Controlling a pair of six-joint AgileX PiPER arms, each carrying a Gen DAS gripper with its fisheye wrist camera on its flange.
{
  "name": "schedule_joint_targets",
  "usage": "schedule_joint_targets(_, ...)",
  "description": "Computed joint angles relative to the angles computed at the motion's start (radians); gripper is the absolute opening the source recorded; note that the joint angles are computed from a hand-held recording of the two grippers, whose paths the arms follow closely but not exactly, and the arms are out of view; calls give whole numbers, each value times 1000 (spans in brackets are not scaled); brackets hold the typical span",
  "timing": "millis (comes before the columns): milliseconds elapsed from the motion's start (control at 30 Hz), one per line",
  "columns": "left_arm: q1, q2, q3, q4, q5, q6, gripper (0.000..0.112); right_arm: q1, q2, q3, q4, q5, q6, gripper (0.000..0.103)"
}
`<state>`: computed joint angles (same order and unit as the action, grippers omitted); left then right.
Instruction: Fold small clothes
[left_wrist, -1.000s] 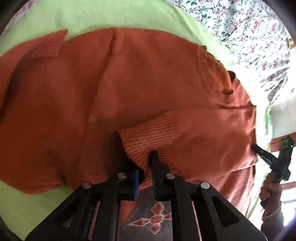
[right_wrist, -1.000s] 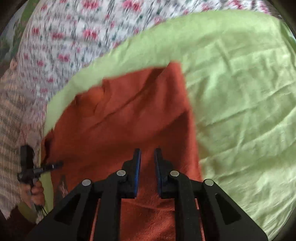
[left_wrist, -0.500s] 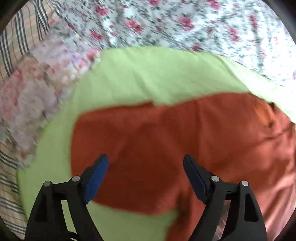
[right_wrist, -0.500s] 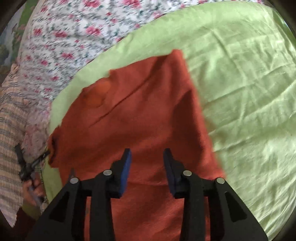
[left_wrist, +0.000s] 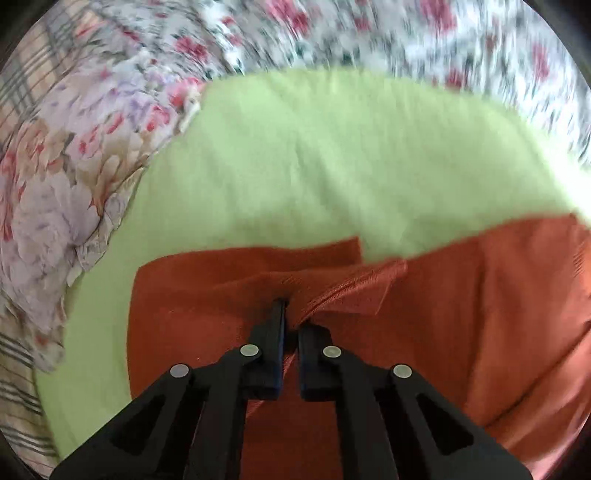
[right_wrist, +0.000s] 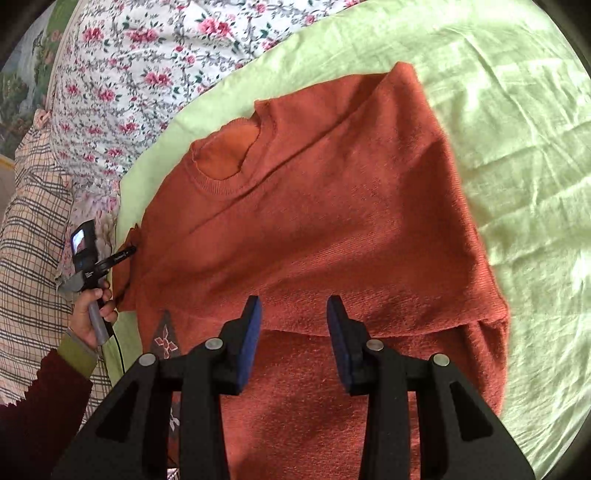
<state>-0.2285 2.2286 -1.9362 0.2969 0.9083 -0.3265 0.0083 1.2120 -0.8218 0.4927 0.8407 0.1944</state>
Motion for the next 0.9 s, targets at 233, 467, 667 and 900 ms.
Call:
schedule_joint_targets(233, -19, -291, 308, -247, -227, 87, 2, -42, -33, 16, 28, 4, -13, 38)
schedule_joint_targets(467, -214, -380, 392, -452, -299, 126, 2, -10, -75, 24, 28, 0, 18, 38)
schedule_joint_targets(667, -426, -261, 267, -505, -341, 68, 2, -17, -118, 57, 24, -4, 48, 38)
schedule_joint_targets(900, -562, -37, 56, -479, -247, 76, 3, -161, -175, 113, 65, 26, -22, 38)
